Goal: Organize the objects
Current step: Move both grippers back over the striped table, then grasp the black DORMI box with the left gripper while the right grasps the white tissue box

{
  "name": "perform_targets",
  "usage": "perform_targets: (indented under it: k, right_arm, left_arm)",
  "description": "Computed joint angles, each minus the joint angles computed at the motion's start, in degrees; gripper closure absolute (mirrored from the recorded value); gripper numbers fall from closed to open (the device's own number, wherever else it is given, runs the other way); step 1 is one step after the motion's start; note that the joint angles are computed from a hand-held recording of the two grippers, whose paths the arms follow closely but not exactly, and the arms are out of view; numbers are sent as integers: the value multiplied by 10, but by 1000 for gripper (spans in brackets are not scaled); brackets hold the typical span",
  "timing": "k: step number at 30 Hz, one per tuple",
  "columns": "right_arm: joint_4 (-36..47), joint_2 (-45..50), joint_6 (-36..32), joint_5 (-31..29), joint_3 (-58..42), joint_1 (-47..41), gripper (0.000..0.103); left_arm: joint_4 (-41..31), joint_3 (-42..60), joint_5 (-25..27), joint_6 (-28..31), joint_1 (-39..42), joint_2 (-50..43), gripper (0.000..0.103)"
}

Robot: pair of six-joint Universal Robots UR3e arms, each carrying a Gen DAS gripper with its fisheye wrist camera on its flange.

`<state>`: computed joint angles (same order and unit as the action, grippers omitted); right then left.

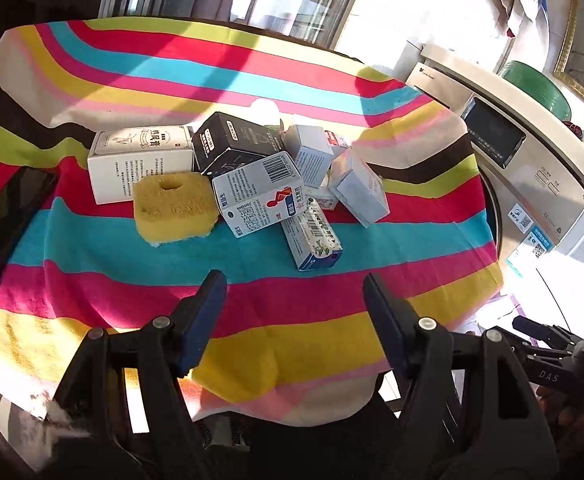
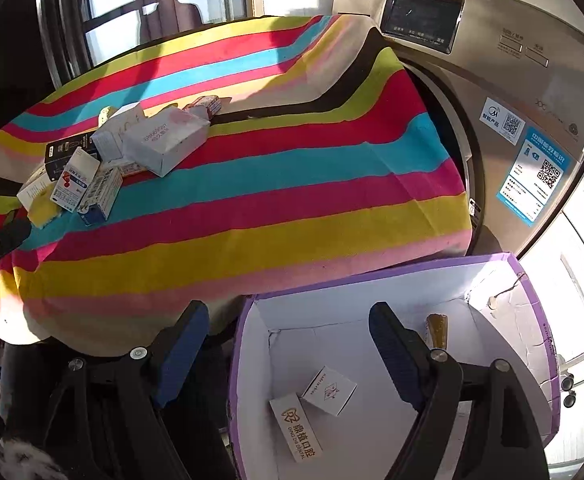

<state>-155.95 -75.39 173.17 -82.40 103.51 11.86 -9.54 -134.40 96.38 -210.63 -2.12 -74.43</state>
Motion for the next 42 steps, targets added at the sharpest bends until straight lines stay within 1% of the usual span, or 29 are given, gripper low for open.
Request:
perform_targets:
  k: [5, 8, 10, 11, 12, 13, 15, 18, 20, 24, 26, 28, 30, 31, 32, 35, 37, 42]
  right_arm:
    - [9, 7, -1, 6, -19, 13, 20]
    - [16, 17, -1, 9, -38, 22, 20]
    - [21, 26, 0, 7, -54, 31, 20]
    - [24, 33, 2, 6, -66, 37, 20]
    - [26, 39, 3, 7, -75, 42, 20]
    - [29, 46, 3, 9, -85, 47, 20]
    - [39, 65, 0, 7, -113, 60, 20]
    - [57, 87, -5, 16, -150, 70, 20]
    - [72, 100, -5, 23, -177, 73, 20]
    - [101, 127, 8, 38, -236, 76, 20]
    - [118, 142, 15, 52, -268, 72, 19]
    - [136, 159, 24, 67, -301, 70, 18]
    - [159, 180, 35, 77, -342, 70, 18]
    - [170, 191, 38, 85, -364, 69, 18]
    - [179, 201, 43, 89, -384, 70, 18]
    - [210, 236, 58, 98, -453, 72, 17]
    - [237, 266, 69, 108, -508, 73, 17]
    - [305, 346, 114, 128, -653, 75, 17]
  left_arm:
    - [-36, -63, -71, 23, 127, 86, 28]
    - [-53, -64, -92, 44, 169, 102, 26]
    - [-67, -67, -121, 60, 203, 125, 26]
    - [-83, -73, -151, 81, 234, 151, 26]
    - [-85, -68, -161, 94, 241, 154, 26]
    - [-82, -55, -167, 112, 241, 141, 26]
    - [-84, -28, -190, 172, 249, 119, 26]
    - [-83, 34, -184, 242, 233, 47, 26]
    - [-108, 79, -168, 285, 224, 9, 26]
    - [-166, 151, -154, 381, 213, -44, 26]
    - [-184, 183, -129, 411, 198, -73, 26]
    - [-195, 200, -123, 441, 192, -88, 26]
    - [-208, 220, -119, 465, 186, -106, 30]
    - [-222, 232, -117, 476, 184, -114, 41]
    - [-240, 247, -113, 486, 180, -124, 49]
    - [-251, 255, -110, 493, 174, -128, 55]
    - [-241, 238, -120, 482, 181, -109, 57]
    - [-213, 186, -120, 447, 183, -55, 57]
